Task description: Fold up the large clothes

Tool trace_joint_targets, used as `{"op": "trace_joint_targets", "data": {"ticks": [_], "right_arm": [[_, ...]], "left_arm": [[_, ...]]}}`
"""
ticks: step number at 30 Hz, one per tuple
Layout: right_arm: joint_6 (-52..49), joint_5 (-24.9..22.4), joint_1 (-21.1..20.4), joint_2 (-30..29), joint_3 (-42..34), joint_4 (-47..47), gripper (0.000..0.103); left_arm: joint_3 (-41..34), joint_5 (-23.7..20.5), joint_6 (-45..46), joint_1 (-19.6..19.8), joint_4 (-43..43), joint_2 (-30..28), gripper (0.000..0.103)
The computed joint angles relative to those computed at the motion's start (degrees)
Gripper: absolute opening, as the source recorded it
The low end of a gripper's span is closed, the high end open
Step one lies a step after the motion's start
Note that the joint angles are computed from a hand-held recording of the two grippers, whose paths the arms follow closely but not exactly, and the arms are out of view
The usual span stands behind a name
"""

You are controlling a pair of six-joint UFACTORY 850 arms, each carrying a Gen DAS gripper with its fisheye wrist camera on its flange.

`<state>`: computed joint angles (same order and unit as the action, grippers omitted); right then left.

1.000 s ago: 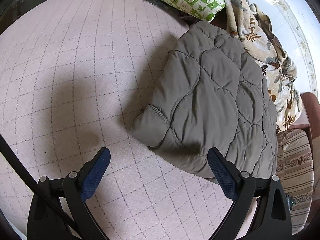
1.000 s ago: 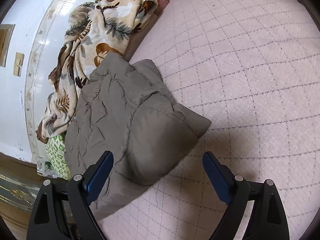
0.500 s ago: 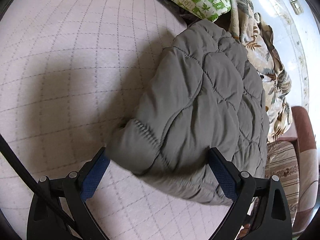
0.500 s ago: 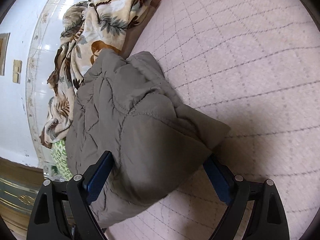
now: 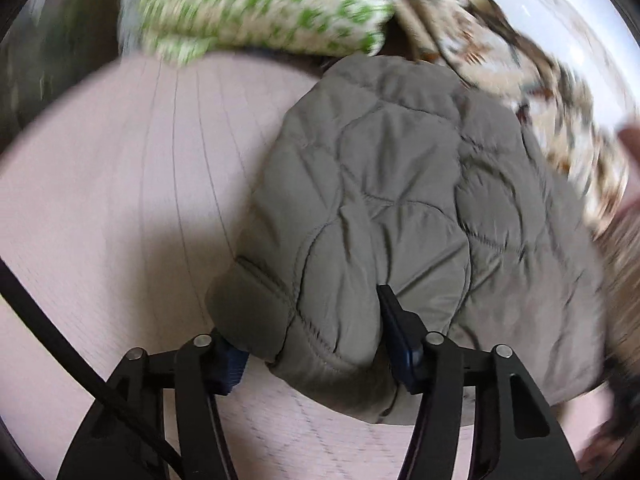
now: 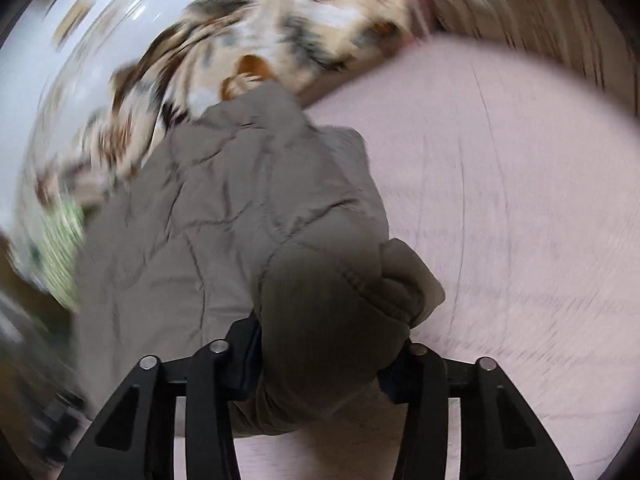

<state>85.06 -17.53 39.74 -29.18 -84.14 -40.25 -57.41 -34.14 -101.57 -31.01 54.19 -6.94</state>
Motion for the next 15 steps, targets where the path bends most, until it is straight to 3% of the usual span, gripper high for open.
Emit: {"op": "trace_joint_targets", "data": {"ticks": [2, 4, 15], "right_arm": [[-0.9, -6.8, 2.1, -1.3, -2.9, -5.9, 0.044], [-1.9, -11.7, 3.7, -2.3, -4.8, -10.0, 0.043], [-5.8, -23.8, 7.6, -5.5, -9.0, -20.3, 0.041]], "left_arm": [[-1.8, -4.8, 1.9, -1.6, 1.5, -1.6, 0.056], [-2.4, -6.3, 2.7, -2.0, 1.9, -2.2, 0.056], [-4.2, -12.5, 4.4, -3.9, 4.8, -4.4, 0.055]]}}
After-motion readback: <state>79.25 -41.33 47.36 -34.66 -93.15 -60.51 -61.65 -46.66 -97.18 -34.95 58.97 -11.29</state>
